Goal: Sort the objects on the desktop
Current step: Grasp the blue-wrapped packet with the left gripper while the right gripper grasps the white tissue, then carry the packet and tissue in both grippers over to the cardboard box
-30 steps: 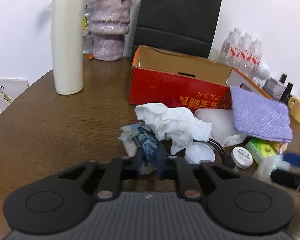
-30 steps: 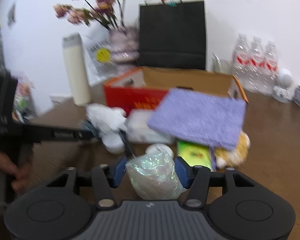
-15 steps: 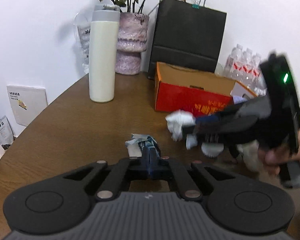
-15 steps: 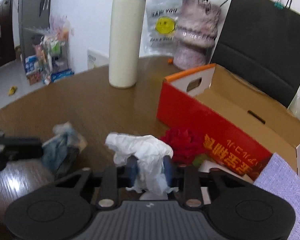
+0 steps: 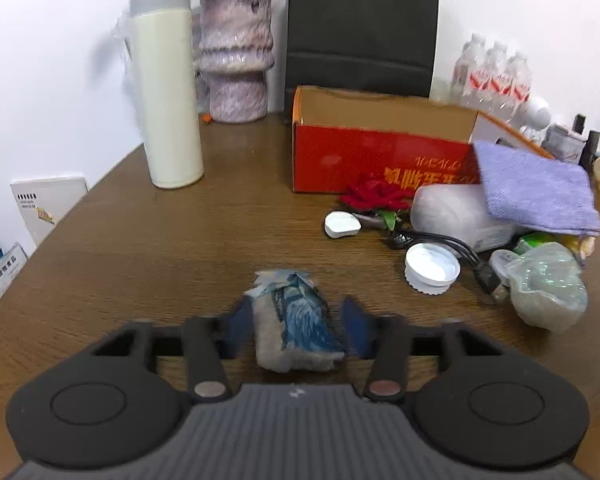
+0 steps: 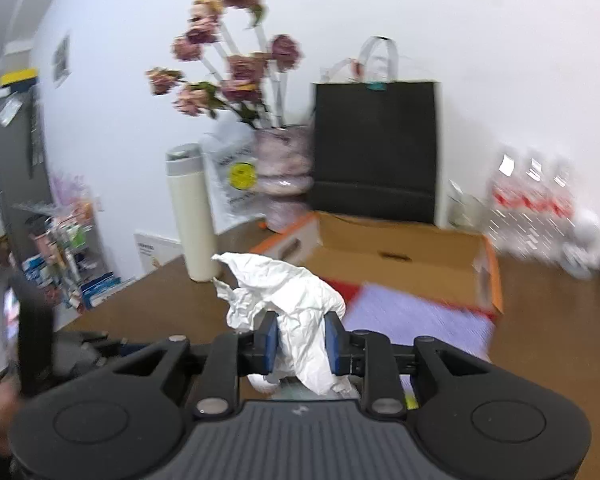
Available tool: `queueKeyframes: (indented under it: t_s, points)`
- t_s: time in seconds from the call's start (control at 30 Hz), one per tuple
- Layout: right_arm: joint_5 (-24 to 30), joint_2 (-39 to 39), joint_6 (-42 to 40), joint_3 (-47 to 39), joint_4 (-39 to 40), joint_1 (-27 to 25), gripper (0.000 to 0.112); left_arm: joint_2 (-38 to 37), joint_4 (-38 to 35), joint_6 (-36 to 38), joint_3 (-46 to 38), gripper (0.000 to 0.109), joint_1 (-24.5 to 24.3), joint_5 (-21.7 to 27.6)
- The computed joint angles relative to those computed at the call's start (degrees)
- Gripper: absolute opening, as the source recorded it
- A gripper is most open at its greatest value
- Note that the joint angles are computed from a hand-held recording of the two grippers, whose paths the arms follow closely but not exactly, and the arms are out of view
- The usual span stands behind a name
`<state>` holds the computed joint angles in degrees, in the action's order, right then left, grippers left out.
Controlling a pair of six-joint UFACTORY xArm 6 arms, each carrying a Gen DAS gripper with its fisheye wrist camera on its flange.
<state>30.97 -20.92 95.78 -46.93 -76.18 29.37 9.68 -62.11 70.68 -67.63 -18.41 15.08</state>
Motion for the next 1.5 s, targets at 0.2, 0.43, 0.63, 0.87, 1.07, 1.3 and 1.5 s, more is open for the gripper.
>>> queueKeyframes:
  t_s: [0.2, 0.43, 0.63, 0.87, 1.07, 1.3, 1.5]
  points:
    - [8.1, -7.7, 3.2, 9.7, 5.5, 4.9, 0.023, -5.1, -13.1, 9.4, 4.1, 0.011, 0.5, 4.6]
    - [17.5, -8.2, 10.8, 11.4, 4.6, 10.6, 0.023, -23.3, -38.1, 33.4, 18.0, 0.011, -0.8, 8.3]
    - [28.2, -7.5, 21.6, 11.0, -0.7, 19.8, 0.023, -33.2, -48.8, 43.1, 25.9, 0.012, -4.1, 6.1]
    - [41.8, -7.7, 25.3, 11.6, -1.6, 31.5, 0.023, -41.7, -53.4, 46.8, 33.3, 0.012, -4.0, 6.0]
    - [44.7, -7.2, 26.3, 11.2, -2.9, 34.4, 0.023, -40.9, -56.2, 48.9, 31.3, 0.012, -3.5, 5.1]
    - [36.6, -8.4, 22.8, 9.8, -8.3, 23.0, 0.023, -27.2, -63.7, 56.0, 16.2, 0.012, -4.6, 6.1]
    - [19.6, -3.9, 20.7, 3.5, -14.5, 3.2, 0.023, -8.9, -64.3, 55.1, -5.0, 0.012, -6.3, 2.6]
